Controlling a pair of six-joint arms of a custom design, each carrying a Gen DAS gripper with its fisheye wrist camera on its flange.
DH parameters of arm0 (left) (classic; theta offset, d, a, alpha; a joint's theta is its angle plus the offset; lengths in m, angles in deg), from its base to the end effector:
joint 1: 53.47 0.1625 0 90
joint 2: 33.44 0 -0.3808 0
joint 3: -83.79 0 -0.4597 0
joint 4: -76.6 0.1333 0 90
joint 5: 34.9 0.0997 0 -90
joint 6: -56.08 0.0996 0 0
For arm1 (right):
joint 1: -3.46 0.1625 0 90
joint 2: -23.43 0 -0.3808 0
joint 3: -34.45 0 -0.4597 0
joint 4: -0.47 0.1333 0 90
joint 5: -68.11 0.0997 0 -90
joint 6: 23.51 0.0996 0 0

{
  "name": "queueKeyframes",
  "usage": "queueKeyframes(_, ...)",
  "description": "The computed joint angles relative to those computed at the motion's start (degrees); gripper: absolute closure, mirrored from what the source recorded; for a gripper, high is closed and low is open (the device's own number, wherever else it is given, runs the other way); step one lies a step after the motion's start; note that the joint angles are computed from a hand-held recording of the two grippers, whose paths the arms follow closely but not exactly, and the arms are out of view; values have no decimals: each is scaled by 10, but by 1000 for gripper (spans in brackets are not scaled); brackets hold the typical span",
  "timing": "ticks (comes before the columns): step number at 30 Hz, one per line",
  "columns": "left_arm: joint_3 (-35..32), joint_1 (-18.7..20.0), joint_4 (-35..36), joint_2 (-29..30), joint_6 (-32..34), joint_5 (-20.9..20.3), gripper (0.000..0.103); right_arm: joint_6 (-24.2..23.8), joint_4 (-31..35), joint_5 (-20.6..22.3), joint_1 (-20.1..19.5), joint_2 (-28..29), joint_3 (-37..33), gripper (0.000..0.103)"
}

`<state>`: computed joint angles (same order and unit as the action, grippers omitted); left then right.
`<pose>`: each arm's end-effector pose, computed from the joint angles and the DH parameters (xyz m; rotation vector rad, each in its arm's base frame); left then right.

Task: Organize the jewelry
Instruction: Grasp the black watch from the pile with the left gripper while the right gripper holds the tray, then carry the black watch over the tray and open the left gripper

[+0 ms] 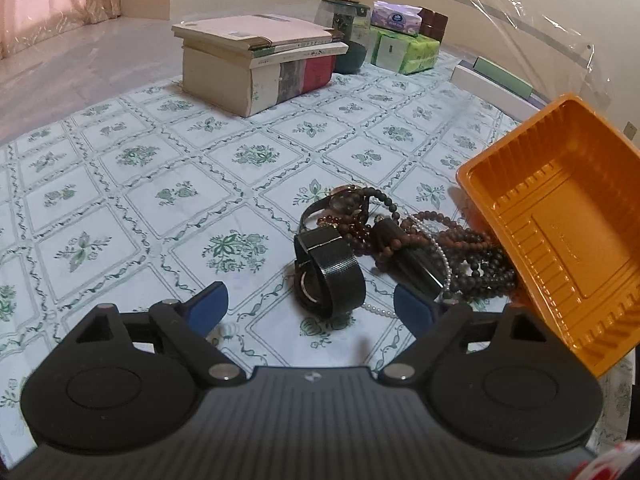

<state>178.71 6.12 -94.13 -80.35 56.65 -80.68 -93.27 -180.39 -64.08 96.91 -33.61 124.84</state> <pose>-0.1745 -0.6978 0.0928 0.3623 2.3707 -0.9246 0.1088 -0.7017 0.2737 0.8399 -1.8300 0.4893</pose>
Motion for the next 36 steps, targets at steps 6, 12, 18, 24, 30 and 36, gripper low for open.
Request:
queueKeyframes(6, -1, 8, 3, 3, -2, -14, 25, -5, 23, -26, 3, -2, -3, 97)
queueKeyframes(12, -6, 14, -16, 9, 8, -25, 44, 3, 22, -45, 7, 3, -7, 97)
queueKeyframes(18, -26, 16, -15, 23, 31, -41, 71, 6, 19, -49, 8, 5, -8, 97)
queueKeyframes(24, -34, 4, -14, 26, 48, -12, 85, 9, 22, -48, 7, 5, -9, 98)
queueKeyframes(30, -37, -7, -3, 21, 70, -8, 85, 10, 21, -44, 6, 3, -6, 98)
queueKeyframes(36, -32, -25, -15, 17, 94, -23, 85, 12, 22, -43, 6, 2, -6, 98)
